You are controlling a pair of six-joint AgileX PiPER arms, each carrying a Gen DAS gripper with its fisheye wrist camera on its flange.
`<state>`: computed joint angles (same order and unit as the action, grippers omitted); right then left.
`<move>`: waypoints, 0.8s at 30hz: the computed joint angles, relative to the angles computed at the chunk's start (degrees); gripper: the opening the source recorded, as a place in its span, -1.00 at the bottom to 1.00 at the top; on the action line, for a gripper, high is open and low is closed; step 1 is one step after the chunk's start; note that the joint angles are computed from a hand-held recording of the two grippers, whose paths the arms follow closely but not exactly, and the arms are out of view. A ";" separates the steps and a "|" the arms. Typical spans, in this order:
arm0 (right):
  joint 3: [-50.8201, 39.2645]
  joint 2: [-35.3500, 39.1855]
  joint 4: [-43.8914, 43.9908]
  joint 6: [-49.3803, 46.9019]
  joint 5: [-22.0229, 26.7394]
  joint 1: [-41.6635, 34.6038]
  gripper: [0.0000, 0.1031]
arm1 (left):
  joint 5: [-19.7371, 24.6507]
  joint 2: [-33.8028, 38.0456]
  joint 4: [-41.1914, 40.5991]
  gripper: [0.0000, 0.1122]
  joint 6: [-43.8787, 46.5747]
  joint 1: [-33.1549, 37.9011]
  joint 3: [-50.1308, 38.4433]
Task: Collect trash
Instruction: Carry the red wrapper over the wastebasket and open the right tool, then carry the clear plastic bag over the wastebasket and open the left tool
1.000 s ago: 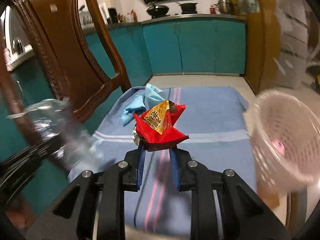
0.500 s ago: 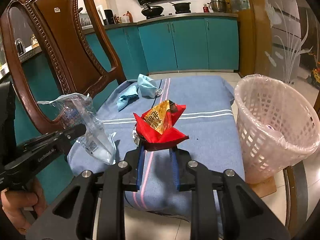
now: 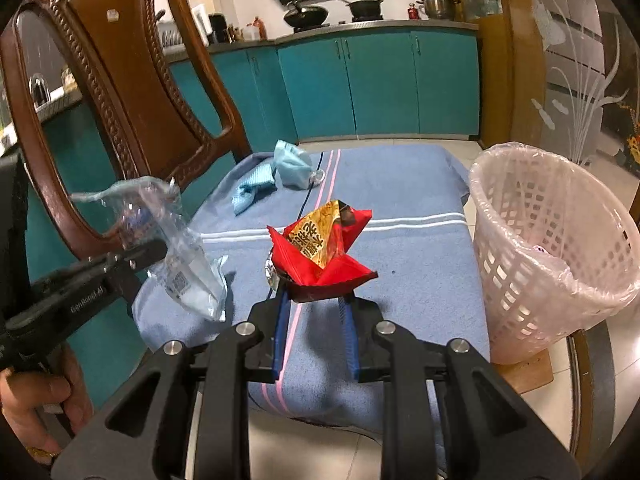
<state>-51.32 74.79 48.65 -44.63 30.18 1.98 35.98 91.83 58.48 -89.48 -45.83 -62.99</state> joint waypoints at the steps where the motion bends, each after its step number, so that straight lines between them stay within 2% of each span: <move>1: 0.08 -0.65 2.60 -1.97 -0.23 -1.41 -0.53 | 0.05 -0.14 0.06 -0.98 -0.10 -0.08 0.08; 4: -1.69 -0.78 12.90 -8.49 0.27 -9.66 -0.52 | 0.22 -0.40 0.44 -0.97 -0.30 -0.24 0.33; 7: -7.84 5.74 14.83 -6.83 0.42 -17.06 -0.51 | -0.29 -0.45 0.92 -0.98 -0.78 -0.28 0.62; 9: -11.54 11.55 15.66 -6.61 0.15 -19.95 -0.40 | -0.68 -0.26 1.11 -0.98 -0.66 -0.38 0.68; 11: -15.82 17.69 13.71 -3.63 3.57 -22.47 -0.06 | -1.05 0.16 0.91 -0.98 -0.23 -0.42 0.56; 13: -18.55 21.81 11.02 2.34 6.95 -25.25 0.09 | -1.58 0.47 0.98 -0.98 -0.30 -0.39 0.57; 15: -18.53 21.08 12.14 3.55 10.61 -28.31 0.16 | -1.56 0.84 0.48 -0.98 0.26 -0.66 0.14; 16: -17.03 19.18 15.54 1.13 12.25 -30.37 0.27 | -1.96 0.99 0.01 -0.98 0.79 -0.81 -0.08; 17: -15.13 17.09 18.62 -1.08 12.52 -31.85 0.54 | -1.96 1.13 -0.08 -0.98 1.04 -1.14 -0.34; 19: -8.76 10.87 28.10 -7.35 11.19 -36.02 0.92 | -1.26 1.97 -0.02 -0.98 1.72 -2.38 -1.58; 21: -4.61 6.70 34.99 -11.16 8.88 -38.73 0.94 | -0.65 4.28 -0.31 -0.98 3.27 -3.98 -4.27; 24: -3.27 5.35 37.46 -12.75 5.50 -39.72 0.94 | -2.66 9.89 -7.33 -0.98 12.33 -4.68 -12.35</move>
<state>-54.59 80.13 86.11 -57.38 35.67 -37.73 33.32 101.72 51.15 -77.16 -50.50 -75.33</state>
